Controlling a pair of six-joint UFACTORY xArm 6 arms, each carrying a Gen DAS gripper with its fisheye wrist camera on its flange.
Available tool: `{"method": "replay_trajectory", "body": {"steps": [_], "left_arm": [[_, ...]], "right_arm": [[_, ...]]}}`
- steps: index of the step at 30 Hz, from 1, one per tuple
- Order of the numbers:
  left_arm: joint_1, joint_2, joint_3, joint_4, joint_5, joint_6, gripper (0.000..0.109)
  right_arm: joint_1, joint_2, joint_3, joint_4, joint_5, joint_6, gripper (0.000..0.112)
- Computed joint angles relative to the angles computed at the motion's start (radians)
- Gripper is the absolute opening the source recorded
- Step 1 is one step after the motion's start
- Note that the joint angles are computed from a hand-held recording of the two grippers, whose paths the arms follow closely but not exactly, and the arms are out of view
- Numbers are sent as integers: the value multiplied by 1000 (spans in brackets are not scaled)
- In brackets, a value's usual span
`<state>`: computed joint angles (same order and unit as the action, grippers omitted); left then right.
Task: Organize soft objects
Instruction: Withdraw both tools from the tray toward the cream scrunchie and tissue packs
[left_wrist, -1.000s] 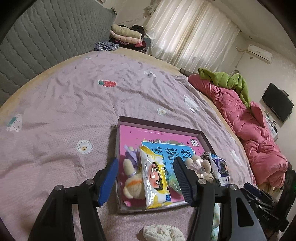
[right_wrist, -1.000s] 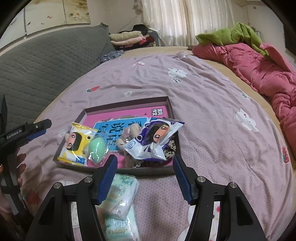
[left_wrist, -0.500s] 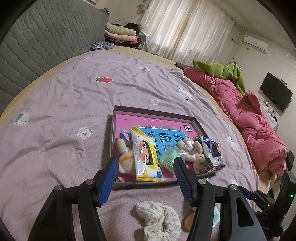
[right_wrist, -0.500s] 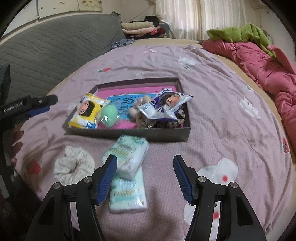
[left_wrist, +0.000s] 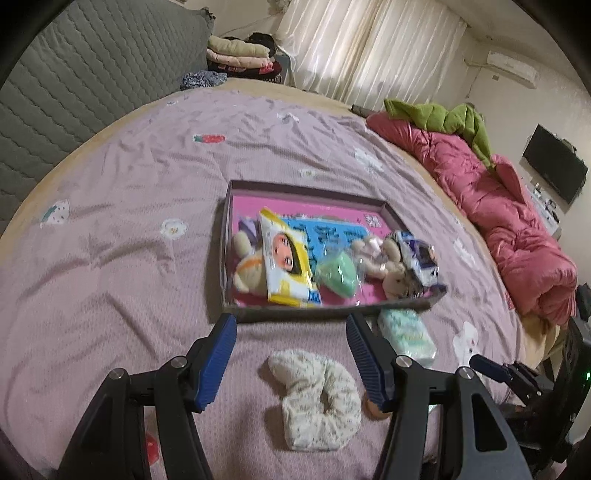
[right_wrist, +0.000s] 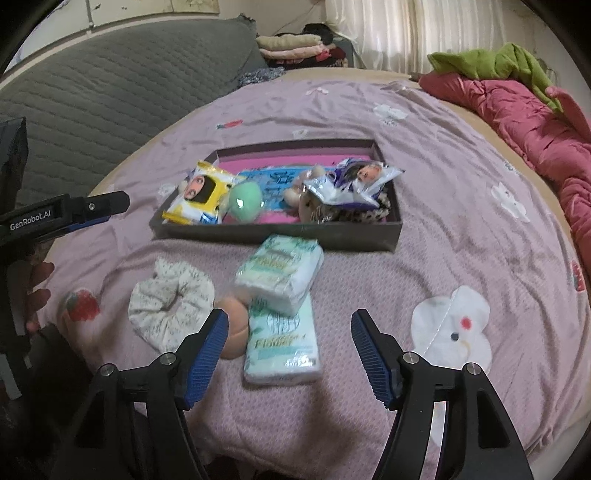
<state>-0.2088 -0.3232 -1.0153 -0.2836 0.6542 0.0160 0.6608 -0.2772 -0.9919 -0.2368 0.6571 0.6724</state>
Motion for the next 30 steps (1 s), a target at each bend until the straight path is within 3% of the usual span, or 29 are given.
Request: {"method": "replay_trajectory", "body": {"steps": [16, 30], "left_arm": [[-19, -9, 69, -27, 101, 24, 61], [-25, 37, 88, -46, 108, 30, 61]], "right_arm": [[13, 47, 17, 21, 4, -23, 71], [1, 92, 17, -54, -24, 22, 71]]}}
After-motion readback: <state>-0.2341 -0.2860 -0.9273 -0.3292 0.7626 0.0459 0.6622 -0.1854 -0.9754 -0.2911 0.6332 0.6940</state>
